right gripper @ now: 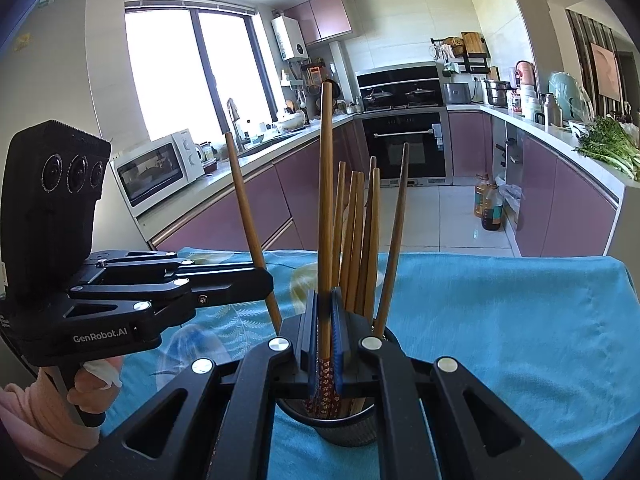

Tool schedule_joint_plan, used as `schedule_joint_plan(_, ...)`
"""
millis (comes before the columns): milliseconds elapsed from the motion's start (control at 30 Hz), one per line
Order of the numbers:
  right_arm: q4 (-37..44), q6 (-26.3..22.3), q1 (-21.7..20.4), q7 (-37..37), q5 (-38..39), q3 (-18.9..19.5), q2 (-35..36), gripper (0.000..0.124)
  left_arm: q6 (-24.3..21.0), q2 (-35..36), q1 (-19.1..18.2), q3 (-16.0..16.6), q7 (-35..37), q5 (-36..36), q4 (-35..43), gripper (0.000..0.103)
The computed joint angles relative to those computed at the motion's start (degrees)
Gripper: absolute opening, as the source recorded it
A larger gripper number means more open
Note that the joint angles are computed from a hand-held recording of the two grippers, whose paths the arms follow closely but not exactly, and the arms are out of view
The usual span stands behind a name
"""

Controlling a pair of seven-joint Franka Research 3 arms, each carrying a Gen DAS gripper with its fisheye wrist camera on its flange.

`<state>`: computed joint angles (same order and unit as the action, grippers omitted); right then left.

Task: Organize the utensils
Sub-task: 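Lower the right tool's chopstick into the mesh holder while the left tool inserts its own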

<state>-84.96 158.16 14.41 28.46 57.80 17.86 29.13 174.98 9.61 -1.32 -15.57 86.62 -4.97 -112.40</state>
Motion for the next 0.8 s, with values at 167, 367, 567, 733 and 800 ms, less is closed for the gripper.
schedule_joint_plan(167, 0.0, -0.1, 0.3, 1.0, -1.1, -0.2, 0.4, 0.006, -0.8, 0.9, -0.8, 1.2, -2.3, 2.1, 1.0, 0.008)
schedule_joint_plan(367, 0.7, -0.4, 0.9, 3.5, -3.2, -0.7, 1.1, 0.006, -1.7, 2.1, -1.0, 1.5, -4.0, 3.7, 2.4, 0.008)
schedule_joint_plan(567, 2.0, -0.9, 1.3, 6.0, -5.9, -1.0, 2.1, 0.006, -2.5, 2.8, -1.3, 2.0, -6.0, 5.6, 3.5, 0.008)
schedule_joint_plan(733, 2.8, -1.5, 0.9, 7.2, -7.1, -0.9, 2.9, 0.006, -3.3, 3.9, -0.9, 1.9, -6.6, 6.0, 4.7, 0.008)
schedule_joint_plan(800, 3.1, -1.5, 1.0, 7.6, -7.6, -0.9, 3.1, 0.006, -3.7, 4.3, -0.4, 1.5, -6.1, 5.6, 5.2, 0.008)
